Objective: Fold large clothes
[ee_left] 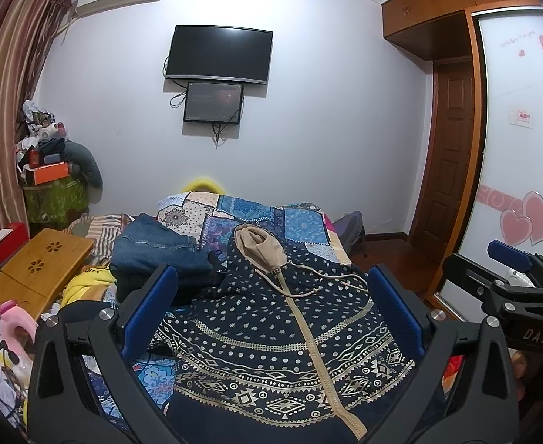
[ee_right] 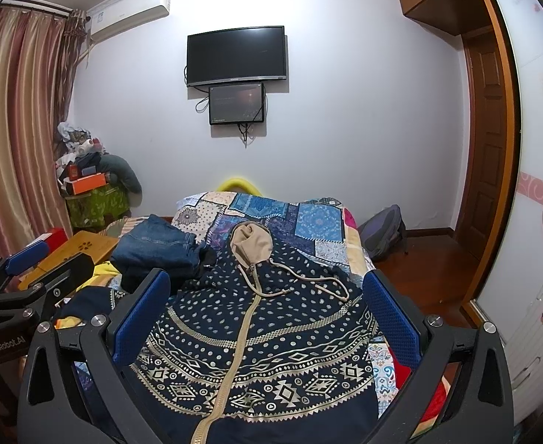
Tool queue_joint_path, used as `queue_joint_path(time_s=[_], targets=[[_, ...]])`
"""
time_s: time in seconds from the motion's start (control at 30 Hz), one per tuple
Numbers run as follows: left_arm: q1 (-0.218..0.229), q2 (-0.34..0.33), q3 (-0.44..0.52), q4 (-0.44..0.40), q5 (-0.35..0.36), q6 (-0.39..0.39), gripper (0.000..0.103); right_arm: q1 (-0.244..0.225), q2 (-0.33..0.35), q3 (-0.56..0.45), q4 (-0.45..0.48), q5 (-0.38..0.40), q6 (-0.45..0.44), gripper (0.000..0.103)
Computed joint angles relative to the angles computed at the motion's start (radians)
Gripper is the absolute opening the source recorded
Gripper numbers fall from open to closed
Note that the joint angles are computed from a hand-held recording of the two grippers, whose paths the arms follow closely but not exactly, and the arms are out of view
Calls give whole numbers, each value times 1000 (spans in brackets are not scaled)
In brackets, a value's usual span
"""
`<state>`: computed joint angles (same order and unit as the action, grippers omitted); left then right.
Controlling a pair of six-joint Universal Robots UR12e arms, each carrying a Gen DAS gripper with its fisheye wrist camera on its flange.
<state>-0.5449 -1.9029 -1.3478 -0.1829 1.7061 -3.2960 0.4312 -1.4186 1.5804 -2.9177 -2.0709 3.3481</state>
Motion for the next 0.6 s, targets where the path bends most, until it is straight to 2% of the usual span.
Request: queue_joint_path(time_s=[0.6], targets=[[13,-8,10,-38,-9,-31,103,-10,9,-14,43,18,8,103]])
